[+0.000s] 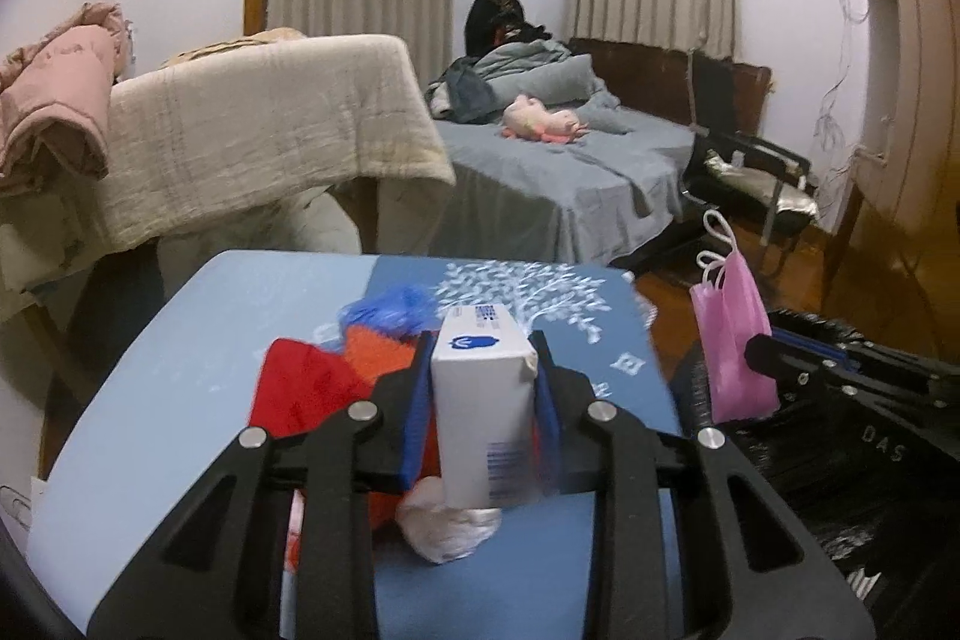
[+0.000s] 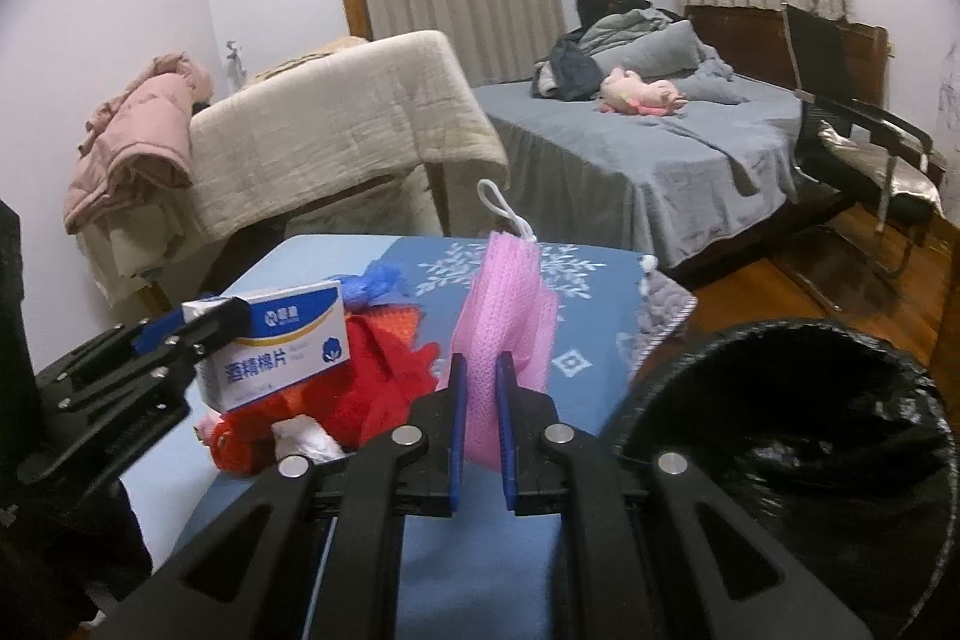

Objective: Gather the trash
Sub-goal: 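Carry both items over the black bin and open both grippers to drop them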

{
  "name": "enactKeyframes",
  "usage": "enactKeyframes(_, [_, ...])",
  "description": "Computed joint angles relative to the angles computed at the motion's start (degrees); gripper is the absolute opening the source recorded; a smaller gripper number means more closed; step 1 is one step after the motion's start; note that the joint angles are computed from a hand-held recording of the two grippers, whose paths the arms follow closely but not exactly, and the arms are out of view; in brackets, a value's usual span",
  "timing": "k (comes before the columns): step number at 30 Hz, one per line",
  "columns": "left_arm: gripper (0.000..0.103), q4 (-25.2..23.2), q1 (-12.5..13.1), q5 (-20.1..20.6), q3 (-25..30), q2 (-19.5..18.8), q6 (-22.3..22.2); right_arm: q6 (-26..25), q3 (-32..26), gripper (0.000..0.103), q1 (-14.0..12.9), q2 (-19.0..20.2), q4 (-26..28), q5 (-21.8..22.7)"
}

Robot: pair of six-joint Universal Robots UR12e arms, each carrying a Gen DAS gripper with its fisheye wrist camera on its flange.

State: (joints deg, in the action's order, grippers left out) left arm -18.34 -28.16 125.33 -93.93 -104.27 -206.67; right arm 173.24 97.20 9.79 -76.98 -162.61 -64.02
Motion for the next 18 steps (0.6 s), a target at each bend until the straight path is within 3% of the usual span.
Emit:
enactKeyframes(7, [0.029,3.4,-1.3,-4.3,3.8,-2.5,4.2,1.6,1.8,0.010,-2.7,-1.9,-1.5,-3.3])
enactKeyframes(18, [0.029,2.4,-2.4,-14.0,10.7,-8.4,7.3,4.2,4.4,0.010,-6.5,-3.6,-1.5,-10.2])
